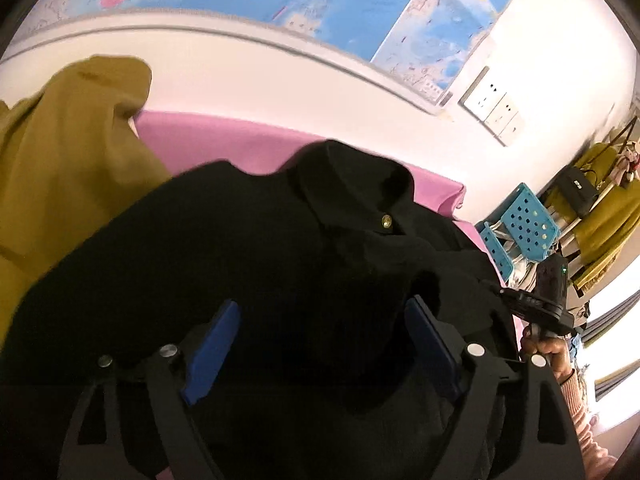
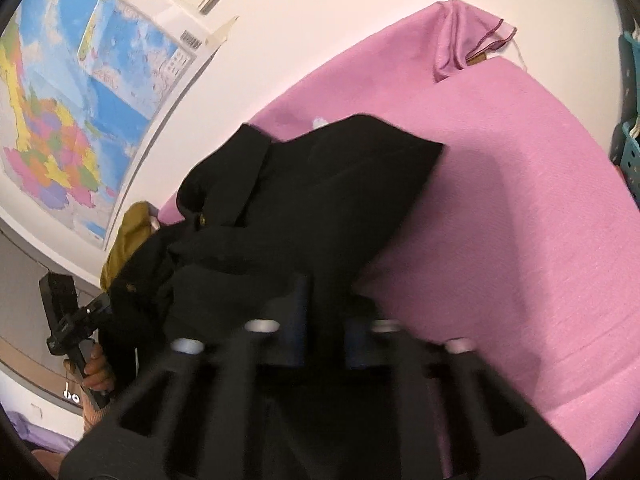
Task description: Fold large clothes
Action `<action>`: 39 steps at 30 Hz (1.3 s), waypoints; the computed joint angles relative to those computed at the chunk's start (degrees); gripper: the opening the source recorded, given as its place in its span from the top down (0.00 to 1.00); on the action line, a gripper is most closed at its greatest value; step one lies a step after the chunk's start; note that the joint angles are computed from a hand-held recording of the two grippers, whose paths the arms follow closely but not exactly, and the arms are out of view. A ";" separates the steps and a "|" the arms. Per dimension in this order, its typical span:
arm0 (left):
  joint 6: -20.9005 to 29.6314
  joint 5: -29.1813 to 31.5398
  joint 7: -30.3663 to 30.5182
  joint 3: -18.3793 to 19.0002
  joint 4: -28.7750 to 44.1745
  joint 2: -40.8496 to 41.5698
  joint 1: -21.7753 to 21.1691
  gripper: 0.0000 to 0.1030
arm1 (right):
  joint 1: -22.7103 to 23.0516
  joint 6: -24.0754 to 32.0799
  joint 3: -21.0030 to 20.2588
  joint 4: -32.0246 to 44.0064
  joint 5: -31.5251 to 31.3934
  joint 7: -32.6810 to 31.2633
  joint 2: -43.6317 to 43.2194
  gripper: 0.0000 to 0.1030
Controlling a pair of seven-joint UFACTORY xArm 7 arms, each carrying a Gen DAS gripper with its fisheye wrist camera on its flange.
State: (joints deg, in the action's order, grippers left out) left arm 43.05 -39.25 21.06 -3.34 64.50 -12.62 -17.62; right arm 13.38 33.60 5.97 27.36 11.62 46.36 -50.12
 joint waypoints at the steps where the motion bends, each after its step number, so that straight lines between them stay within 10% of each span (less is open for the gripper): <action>1: -0.16 -1.54 1.57 0.80 0.39 -0.11 -0.01 0.21 | -0.62 -0.42 0.25 -0.36 -0.26 0.47 -0.94 0.90; 8: -5.32 -6.47 16.98 0.65 -6.27 -9.60 -3.09 0.16 | -0.73 0.16 0.28 0.12 -0.81 0.38 -0.91 0.91; 16: -12.97 25.10 4.67 -16.16 -11.05 -7.46 -0.02 0.15 | -0.41 -0.57 0.43 -1.08 -0.23 1.34 -0.91 0.88; 19: -10.01 32.79 -4.53 -17.39 -6.34 -2.41 3.25 0.37 | -0.52 0.19 0.67 -0.64 -0.93 1.25 -0.85 0.87; 25: -2.34 15.89 -4.85 -5.15 4.80 4.99 0.41 0.80 | -1.47 -2.19 0.73 -0.60 -2.10 0.88 -2.82 0.94; 30: 0.18 24.77 -13.38 -4.36 11.53 11.21 1.82 0.75 | -3.13 -0.60 -0.15 -1.03 -2.37 1.90 -3.40 0.93; 35: -3.47 38.20 -21.46 -5.42 9.52 10.37 1.03 0.47 | -4.36 4.49 2.11 0.51 -3.68 3.80 -2.02 0.62; 39: -7.55 38.26 -19.00 -5.13 3.98 3.68 0.82 0.28 | -7.77 10.32 8.29 6.55 -10.63 6.90 -2.29 0.60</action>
